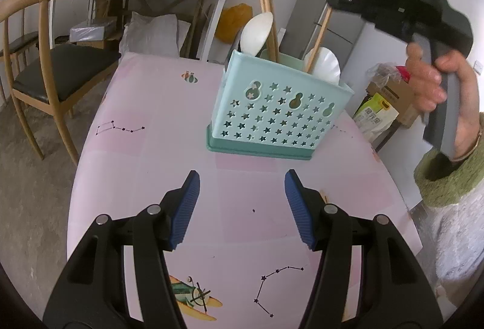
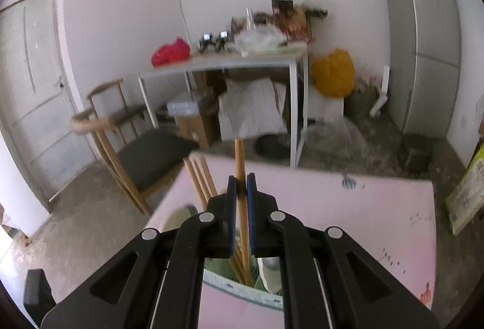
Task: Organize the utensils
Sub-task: 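Move both tools back down toward the last loose chopsticks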
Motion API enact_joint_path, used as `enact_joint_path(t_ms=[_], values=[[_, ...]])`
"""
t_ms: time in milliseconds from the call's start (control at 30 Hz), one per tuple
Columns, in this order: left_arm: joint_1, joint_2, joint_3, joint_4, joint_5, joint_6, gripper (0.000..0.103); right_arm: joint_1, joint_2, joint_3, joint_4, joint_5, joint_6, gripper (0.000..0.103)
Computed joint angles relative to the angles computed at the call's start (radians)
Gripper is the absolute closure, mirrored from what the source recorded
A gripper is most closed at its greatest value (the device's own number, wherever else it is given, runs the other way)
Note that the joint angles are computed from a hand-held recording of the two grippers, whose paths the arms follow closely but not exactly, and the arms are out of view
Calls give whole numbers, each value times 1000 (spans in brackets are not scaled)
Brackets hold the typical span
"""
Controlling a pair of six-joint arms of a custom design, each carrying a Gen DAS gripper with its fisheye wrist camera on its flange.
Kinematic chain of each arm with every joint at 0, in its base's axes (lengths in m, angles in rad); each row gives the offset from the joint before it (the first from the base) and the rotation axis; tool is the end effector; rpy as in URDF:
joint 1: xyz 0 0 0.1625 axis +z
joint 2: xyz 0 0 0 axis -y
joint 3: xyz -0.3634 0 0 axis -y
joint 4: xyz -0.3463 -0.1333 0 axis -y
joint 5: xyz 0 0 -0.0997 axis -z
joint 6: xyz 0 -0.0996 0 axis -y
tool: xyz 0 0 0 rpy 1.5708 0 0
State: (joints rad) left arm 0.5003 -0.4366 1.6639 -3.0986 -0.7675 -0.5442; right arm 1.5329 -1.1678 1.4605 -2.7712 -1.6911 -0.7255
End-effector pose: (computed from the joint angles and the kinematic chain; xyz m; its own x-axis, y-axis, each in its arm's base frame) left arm -0.3945 -0.4493 -0.0464 -0.8788 0.1966 -0.4348 0.4478 0.6545 -0.6091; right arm 0.0980 -0.6175 0.4146 -0.7550 -0.3093 0.5782 -0.6384 0.5479 -0.5406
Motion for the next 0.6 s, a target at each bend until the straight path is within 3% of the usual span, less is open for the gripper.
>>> enact_joint_path(t_ms=[133, 267, 433, 600], values=[[-1, 1, -3, 9, -2, 2, 47, -11, -23, 25, -13, 3, 9, 94], [-7, 5, -9, 19, -4, 3, 46, -23, -78, 69, -54, 43, 23, 67], [-16, 15, -18, 32, -42, 18, 47, -74, -211, 181, -91, 116, 36, 63], [-16, 58, -68, 68, -154, 48, 53, -162, -331, 328, -77, 125, 43, 63]])
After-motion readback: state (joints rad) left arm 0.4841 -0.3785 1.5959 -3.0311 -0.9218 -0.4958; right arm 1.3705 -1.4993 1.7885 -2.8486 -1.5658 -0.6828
